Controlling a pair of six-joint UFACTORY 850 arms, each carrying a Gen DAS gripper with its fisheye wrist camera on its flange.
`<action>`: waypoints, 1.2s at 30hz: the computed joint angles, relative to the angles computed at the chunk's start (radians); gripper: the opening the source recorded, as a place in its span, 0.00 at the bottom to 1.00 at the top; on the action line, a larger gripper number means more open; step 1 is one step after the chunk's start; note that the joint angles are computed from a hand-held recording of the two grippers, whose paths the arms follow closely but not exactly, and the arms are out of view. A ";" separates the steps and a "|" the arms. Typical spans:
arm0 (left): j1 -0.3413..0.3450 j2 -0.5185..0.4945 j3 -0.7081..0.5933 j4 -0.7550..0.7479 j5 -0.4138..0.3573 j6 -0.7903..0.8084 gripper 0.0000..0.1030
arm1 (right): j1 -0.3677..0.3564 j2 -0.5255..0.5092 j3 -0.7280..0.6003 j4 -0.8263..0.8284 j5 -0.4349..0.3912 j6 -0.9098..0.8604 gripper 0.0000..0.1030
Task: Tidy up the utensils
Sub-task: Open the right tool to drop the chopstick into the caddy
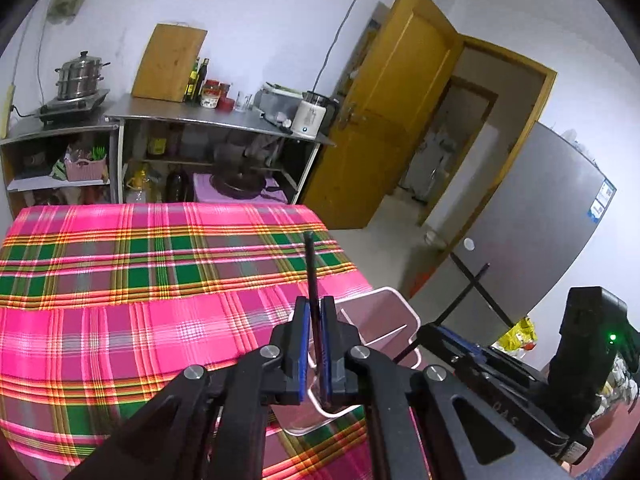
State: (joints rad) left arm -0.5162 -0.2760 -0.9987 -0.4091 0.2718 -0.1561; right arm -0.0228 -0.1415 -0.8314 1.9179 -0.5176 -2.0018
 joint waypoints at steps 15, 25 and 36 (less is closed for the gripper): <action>-0.039 0.109 0.146 -0.151 0.130 0.147 0.13 | -0.013 0.012 0.042 0.037 0.031 -0.019 0.20; -0.109 0.257 0.325 -0.408 0.250 0.371 0.13 | -0.030 0.134 0.172 0.076 -0.022 -0.088 0.20; -0.226 0.404 0.494 -0.644 0.383 0.443 0.14 | 0.012 0.274 0.332 0.106 -0.055 -0.169 0.20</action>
State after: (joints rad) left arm -0.7426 0.1283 -0.5044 -1.0534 0.6546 0.2868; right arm -0.0110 0.1328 -0.4990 2.0242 -0.5729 -2.1709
